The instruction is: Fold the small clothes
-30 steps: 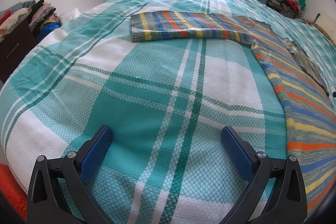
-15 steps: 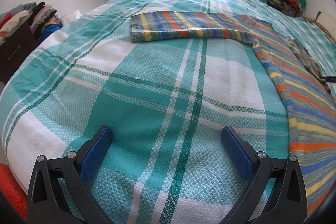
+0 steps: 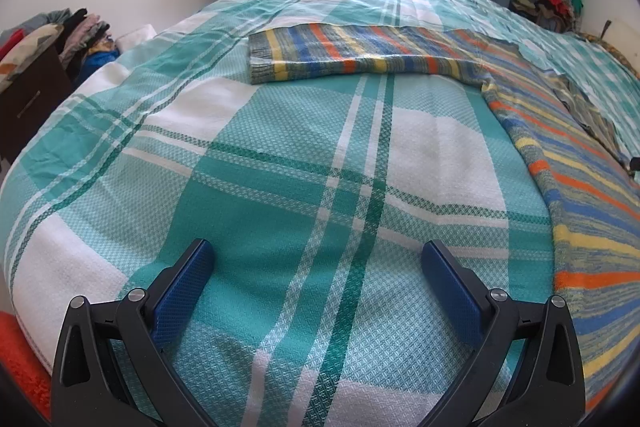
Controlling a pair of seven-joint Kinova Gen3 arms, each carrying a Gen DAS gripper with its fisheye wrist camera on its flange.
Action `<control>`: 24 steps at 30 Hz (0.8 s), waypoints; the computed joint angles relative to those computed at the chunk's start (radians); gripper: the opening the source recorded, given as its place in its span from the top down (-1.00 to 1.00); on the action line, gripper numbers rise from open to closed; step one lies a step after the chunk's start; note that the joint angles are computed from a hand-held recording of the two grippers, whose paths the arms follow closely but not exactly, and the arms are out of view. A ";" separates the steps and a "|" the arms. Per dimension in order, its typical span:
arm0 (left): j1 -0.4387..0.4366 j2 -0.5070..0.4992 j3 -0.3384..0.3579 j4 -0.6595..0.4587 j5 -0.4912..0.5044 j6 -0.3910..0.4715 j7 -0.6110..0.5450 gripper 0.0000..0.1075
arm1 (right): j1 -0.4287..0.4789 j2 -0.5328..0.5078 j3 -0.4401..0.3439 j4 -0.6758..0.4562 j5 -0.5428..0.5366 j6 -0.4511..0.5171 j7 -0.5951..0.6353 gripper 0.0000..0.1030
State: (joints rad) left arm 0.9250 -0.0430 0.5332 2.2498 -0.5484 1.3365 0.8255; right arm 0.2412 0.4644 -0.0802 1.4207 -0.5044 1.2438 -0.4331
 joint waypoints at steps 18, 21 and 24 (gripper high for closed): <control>0.026 0.008 0.011 0.004 -0.010 0.013 0.051 -0.91 | 0.250 -0.520 0.223 0.521 -0.208 0.040 0.296 -0.56; 0.038 0.009 0.018 0.005 -0.009 0.018 0.070 -0.91 | 0.376 -0.623 0.215 0.660 -0.228 0.030 0.411 -0.62; 0.045 -0.001 0.019 0.006 -0.003 0.017 0.080 -0.91 | 0.420 -0.695 0.246 0.797 -0.291 -0.063 0.453 -0.74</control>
